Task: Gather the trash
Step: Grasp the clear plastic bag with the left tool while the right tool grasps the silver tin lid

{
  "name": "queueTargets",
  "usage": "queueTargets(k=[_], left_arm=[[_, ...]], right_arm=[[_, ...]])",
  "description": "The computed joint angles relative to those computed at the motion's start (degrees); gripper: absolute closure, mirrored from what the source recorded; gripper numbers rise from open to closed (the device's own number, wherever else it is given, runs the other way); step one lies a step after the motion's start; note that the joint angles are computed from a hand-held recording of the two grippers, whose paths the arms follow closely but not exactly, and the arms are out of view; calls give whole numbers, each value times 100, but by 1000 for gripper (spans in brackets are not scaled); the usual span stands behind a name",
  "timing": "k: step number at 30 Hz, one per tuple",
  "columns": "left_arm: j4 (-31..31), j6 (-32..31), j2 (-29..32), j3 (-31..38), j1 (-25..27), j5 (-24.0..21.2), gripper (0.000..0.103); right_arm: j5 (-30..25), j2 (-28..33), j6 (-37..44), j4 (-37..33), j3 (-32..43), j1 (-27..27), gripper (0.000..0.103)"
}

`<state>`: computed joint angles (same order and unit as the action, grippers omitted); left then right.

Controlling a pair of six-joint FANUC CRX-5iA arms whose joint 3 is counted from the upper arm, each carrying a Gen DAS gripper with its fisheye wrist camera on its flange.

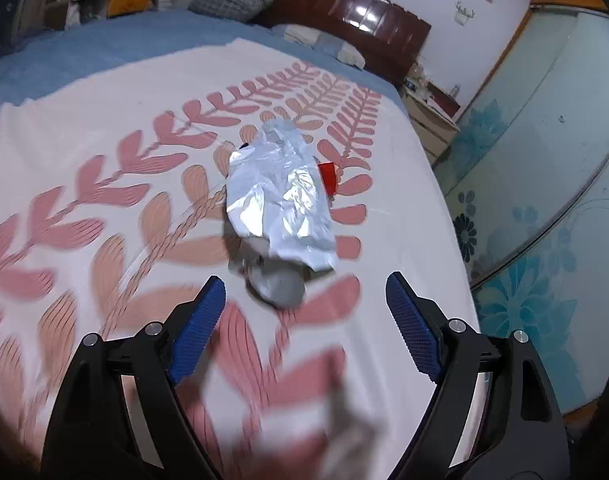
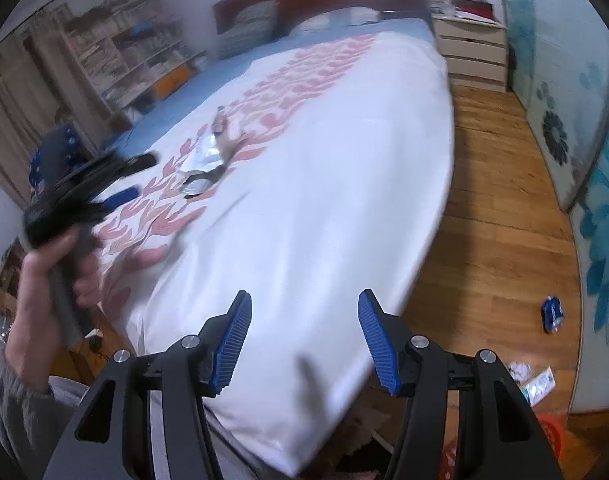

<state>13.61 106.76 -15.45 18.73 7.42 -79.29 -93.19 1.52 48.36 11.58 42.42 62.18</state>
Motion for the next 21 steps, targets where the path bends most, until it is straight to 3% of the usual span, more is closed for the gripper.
queueTargets(k=[5,12,14,15,16,18,19,21], left_arm=[[449,-343,347,-183,197,270,21],[664,-238,666,-103,404,194,21],[902,-284,632,-271,535,237,35],[948,-247,638,-290,572,205,55],[1020,-260,633,-340,618,201,68],[1180,-318,558,-482,712,261,76],[1202,-332,523,-512,744,273,88],[1167,-323,424,-536,823,276,91]], right_arm=[[211,524,280,66,395,-118,47],[286,1400,222,12,1361,-119,47],[254,1575,181,18,1564,-88,47],[243,1609,168,22,1599,-68,47],[226,1661,163,32,1656,-41,47],[182,1749,158,53,1763,3,47],[167,1763,150,57,1771,27,47],[161,1761,139,45,1750,33,47]])
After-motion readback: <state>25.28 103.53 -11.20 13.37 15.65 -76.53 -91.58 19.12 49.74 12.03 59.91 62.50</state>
